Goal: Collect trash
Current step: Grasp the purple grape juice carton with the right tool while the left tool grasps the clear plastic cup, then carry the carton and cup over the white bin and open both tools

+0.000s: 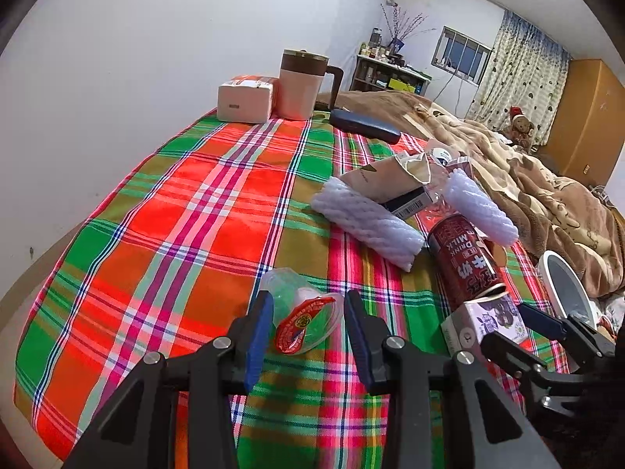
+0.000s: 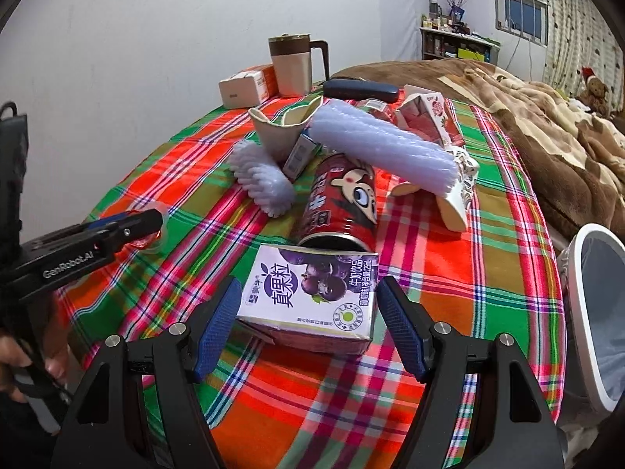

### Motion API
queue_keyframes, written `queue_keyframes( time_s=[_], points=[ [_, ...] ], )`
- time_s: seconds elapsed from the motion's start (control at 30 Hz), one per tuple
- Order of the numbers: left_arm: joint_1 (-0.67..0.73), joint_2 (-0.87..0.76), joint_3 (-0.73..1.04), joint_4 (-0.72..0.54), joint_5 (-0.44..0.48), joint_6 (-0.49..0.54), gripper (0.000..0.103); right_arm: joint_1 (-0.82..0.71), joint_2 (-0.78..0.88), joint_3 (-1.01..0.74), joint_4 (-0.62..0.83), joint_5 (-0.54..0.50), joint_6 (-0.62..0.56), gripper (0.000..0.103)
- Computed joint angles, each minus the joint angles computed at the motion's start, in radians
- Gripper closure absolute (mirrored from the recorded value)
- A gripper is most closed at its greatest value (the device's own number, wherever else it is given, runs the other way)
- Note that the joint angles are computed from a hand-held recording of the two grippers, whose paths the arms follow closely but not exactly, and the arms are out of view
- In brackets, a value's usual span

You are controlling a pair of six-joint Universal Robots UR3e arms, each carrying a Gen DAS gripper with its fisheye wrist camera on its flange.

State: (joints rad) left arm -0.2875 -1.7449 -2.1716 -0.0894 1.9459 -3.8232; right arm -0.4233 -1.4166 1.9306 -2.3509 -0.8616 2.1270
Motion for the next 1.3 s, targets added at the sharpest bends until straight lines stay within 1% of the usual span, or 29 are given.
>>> queue_keyframes(
  time_s=[0.1,0.2,0.37,0.4,0.5,0.57,0.7,0.83,0.93,1.03,1.17,1.3],
  points=[
    [0.012,0.005,-0.022,0.024,-0.019,0.007,0.065,0.019,0.0,0.023,-0.061,-0.017,0.018,0.026],
    [0.026,0.007,-0.043,0.049,-0.039,0.015,0.065,0.044,0.012,0.029,-0.101,-0.053,0.031,0.025],
    [0.036,0.01,-0.064,0.07,-0.055,0.02,0.065,0.084,0.043,0.017,-0.134,-0.13,0.063,0.026],
    [0.035,0.01,-0.065,0.071,-0.055,0.021,0.065,0.079,0.04,0.021,-0.138,-0.133,0.072,0.026],
    [0.03,0.017,-0.064,0.068,-0.054,0.025,0.065,0.052,0.02,0.017,-0.113,-0.102,0.091,0.027],
    [0.023,0.018,-0.057,0.065,-0.052,0.026,0.065,0.034,0.008,0.022,-0.113,-0.08,0.085,0.028],
    [-0.008,0.007,-0.015,0.047,-0.051,0.029,0.065,-0.016,-0.018,0.021,-0.067,-0.038,0.062,0.028],
    [-0.055,-0.04,0.09,0.008,-0.059,0.047,0.065,-0.074,-0.032,0.006,-0.024,-0.002,0.048,0.028],
    [-0.09,-0.102,0.206,-0.032,-0.08,0.071,0.065,-0.125,-0.028,-0.017,-0.002,0.013,0.049,0.028],
    [-0.128,-0.187,0.359,-0.083,-0.103,0.106,0.065,-0.178,-0.01,-0.044,-0.012,0.025,0.07,0.028],
    [-0.164,-0.321,0.595,-0.159,-0.162,0.164,0.065,-0.251,0.031,-0.088,-0.035,0.032,0.103,0.028],
    [-0.197,-0.492,0.894,-0.27,-0.21,0.221,0.065,-0.302,0.102,-0.152,-0.089,0.021,0.171,0.028]
  ],
)
